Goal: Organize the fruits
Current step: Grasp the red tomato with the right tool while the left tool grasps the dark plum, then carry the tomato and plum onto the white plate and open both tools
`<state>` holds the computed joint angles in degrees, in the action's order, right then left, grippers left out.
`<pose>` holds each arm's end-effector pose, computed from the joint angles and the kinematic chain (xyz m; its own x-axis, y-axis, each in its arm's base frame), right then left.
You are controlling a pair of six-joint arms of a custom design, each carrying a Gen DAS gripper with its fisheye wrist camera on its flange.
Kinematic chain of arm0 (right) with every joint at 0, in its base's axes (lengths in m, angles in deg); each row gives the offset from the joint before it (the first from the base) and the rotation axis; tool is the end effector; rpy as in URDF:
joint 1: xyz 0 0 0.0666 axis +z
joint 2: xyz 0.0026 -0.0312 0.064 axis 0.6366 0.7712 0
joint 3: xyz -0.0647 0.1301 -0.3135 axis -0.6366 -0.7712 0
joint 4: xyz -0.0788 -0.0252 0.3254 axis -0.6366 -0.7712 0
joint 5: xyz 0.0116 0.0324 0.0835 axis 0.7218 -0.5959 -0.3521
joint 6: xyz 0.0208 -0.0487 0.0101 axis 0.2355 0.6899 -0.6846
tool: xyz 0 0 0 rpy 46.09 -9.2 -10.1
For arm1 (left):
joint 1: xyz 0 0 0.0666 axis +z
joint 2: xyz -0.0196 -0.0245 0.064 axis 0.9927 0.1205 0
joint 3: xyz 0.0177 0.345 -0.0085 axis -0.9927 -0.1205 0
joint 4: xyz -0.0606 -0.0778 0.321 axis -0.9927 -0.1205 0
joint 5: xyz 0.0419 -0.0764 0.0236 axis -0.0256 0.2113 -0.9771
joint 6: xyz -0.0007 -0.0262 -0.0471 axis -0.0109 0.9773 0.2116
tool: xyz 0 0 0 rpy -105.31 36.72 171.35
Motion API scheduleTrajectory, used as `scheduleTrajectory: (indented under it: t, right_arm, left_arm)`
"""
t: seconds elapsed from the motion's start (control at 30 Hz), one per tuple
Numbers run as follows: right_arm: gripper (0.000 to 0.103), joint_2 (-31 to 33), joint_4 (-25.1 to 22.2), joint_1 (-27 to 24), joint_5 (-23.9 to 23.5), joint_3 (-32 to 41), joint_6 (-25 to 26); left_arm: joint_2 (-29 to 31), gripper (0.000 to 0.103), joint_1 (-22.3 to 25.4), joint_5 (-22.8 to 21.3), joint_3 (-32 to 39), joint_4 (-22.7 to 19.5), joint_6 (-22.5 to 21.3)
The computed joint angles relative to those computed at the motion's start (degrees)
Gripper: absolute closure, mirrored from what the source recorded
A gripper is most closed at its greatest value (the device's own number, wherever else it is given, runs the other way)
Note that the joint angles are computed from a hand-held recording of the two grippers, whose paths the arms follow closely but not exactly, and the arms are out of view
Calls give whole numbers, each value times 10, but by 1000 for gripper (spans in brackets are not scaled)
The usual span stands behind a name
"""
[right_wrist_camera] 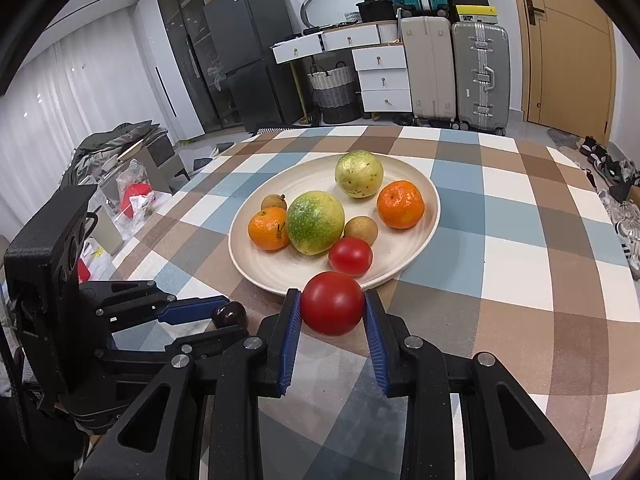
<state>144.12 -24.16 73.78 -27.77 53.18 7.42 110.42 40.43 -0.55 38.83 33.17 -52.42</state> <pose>0.2927 0.1873 0.4241 -0.7095 0.1720 -0.6834 0.0081 0.9717 0.2362 0.3861 -0.3610 0.4027 -0.5506 0.5418 -0.6351 0.7340 0.6766 -0.0590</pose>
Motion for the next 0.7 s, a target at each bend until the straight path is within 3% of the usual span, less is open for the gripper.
scheduleTrajectory:
  t: [0.7]
  right_arm:
    - [72,-9,21,8,18,-5,9]
  left_arm:
    - [-46,79,17,16,-17,61,27]
